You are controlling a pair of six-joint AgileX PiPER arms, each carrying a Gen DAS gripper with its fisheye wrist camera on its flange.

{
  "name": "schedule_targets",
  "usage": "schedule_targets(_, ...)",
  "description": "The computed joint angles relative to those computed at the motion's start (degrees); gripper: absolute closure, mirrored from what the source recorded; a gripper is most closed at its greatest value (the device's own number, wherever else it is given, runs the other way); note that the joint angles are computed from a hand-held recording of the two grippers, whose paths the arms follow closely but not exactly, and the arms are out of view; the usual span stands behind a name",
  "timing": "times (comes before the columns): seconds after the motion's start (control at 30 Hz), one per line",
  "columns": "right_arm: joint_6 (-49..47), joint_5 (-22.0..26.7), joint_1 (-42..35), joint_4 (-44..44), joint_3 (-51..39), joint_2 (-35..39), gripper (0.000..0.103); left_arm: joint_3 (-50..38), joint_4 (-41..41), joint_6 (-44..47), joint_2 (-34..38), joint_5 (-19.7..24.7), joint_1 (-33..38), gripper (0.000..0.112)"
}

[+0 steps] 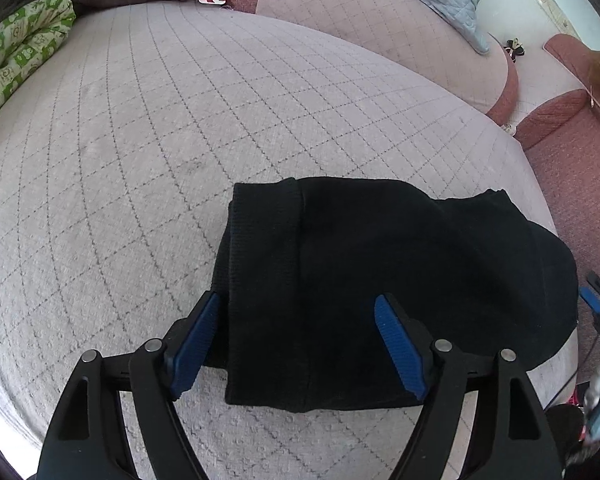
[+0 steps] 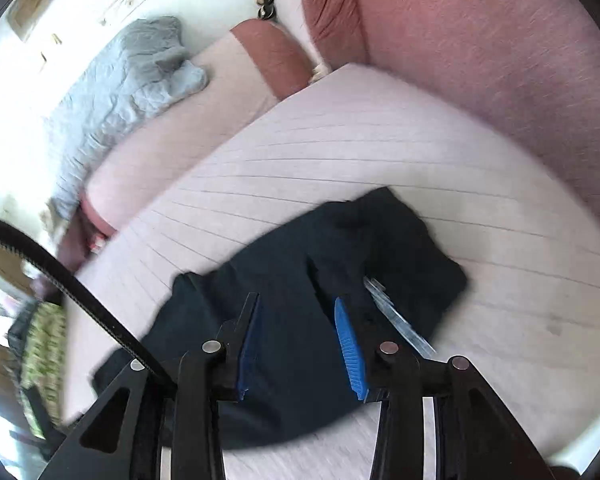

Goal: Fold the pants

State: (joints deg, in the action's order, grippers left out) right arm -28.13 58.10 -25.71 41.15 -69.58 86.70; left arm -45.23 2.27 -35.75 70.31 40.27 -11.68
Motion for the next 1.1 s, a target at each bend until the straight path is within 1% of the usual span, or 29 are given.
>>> schedule_targets(0.03,0.31,2.26,0.06,0.39,-2.48,3.77,0.059,0.02,1.84,-1.81,0.06,-0.03,-1.08,0.034)
schedule_targets(0.07,2.26,2.43,0.66,-1.51,-3.87,6.47,0.061,-0.28,3.88,-4.51,0.76,-0.32,-2.78,0.034)
schedule_targets(0.1,5.69,0.3,1.67,-5.71,-4.91,8.82,0.065,-0.46,5.3,-6.08,1.24,-0.49,-3.76,0.034)
schedule_targets(0.13,7.4,-1.56,1.92,-8.84,-5.41,10.27,0.094,-0.46,6.04,-6.57,1.39,-0.54,-4.13,0.034)
schedule_targets(0.17,7.11,-3.19,1.4,-9.72,-5.14,10.79,0.103,-0.47,6.56,-6.77,1.55,-0.63,-4.4,0.034)
schedule_targets(0.23,5.2,-3.91,-0.14,-8.05,-4.28,9.66,0.103,-0.29,6.5,-6.43,1.47,-1.16,-4.36,0.034)
schedule_targets(0.3,5.77,-6.02,0.72,-10.51,-1.72,5.58,0.103,0.03,3.88,-3.86,0.94,-2.26,-3.03,0.034)
schedule_targets(0.33,5.44,-7.11,1.09,-12.08,-0.3,3.3,0.099,0.22,1.44,-1.73,0.46,-3.16,-1.89,0.034)
schedule_targets(0.37,5.48,-7.93,2.01,-13.85,0.67,1.07,0.087,0.83,-2.17,1.49,-0.81,-4.45,-0.17,0.034)
schedule_targets(0.4,4.64,-8.17,2.58,-14.22,1.21,-0.63,0.078,1.38,-4.79,3.66,-1.99,-5.8,0.91,0.034)
schedule_targets(0.43,3.34,-8.06,3.03,-13.56,1.64,-2.26,0.065,2.03,-6.84,5.47,-3.84,-7.32,1.86,0.034)
schedule_targets(0.47,1.63,-7.73,2.94,-12.71,2.54,-4.08,0.06,2.33,-7.27,6.07,-5.04,-8.02,2.44,0.034)
schedule_targets(0.5,0.68,-7.29,3.66,-12.34,2.3,-5.07,0.06,2.66,-6.91,6.01,-6.33,-8.43,2.96,0.034)
schedule_targets(0.53,0.36,-6.95,4.77,-12.16,1.94,-5.38,0.059,2.73,-4.73,3.72,-7.14,-8.75,2.71,0.034)
schedule_targets(0.57,-0.25,-5.29,5.79,-11.19,0.63,-5.08,0.058,2.75,-1.55,0.15,-7.6,-8.81,2.08,0.034)
schedule_targets(0.63,-1.29,-1.79,6.74,-8.91,-1.81,-3.66,0.058,3.06,1.55,-3.82,-7.76,-8.82,2.61,0.034)
schedule_targets(0.67,-1.07,-0.1,8.03,-7.85,-3.67,-2.28,0.058,3.26,0.65,-3.08,-7.77,-8.71,3.82,0.034)
schedule_targets(0.7,-0.59,0.55,9.61,-7.15,-4.84,-1.26,0.058,3.45,-1.63,-0.85,-7.65,-8.55,5.6,0.034)
schedule_targets(0.73,0.17,1.08,11.58,-6.76,-6.44,0.13,0.055,3.34,-3.49,0.33,-7.12,-8.46,6.62,0.034)
schedule_targets(0.77,1.12,1.45,13.94,-7.04,-8.36,1.89,0.049,4.37,-7.23,3.8,-8.13,-8.13,8.71,0.034)
schedule_targets(0.83,4.81,0.4,19.98,-9.77,-11.47,5.32,0.045,5.29,-13.2,9.54,-8.63,-8.04,11.58,0.034)
schedule_targets(0.9,8.21,1.81,24.56,-11.59,-16.16,10.17,0.044,5.66,-17.49,14.38,-8.66,-7.81,14.14,0.034)
schedule_targets(1.0,12.45,2.62,31.15,-16.33,-23.19,17.22,0.044,5.62,-19.54,16.69,-8.86,-7.39,15.1,0.034)
schedule_targets(1.07,14.47,1.61,35.77,-22.46,-27.7,21.53,0.043,5.63,-21.61,19.23,-8.33,-7.43,15.99,0.034)
schedule_targets(1.1,14.62,1.02,37.22,-24.88,-28.56,22.83,0.043,5.46,-21.74,19.54,-7.9,-7.4,16.17,0.034)
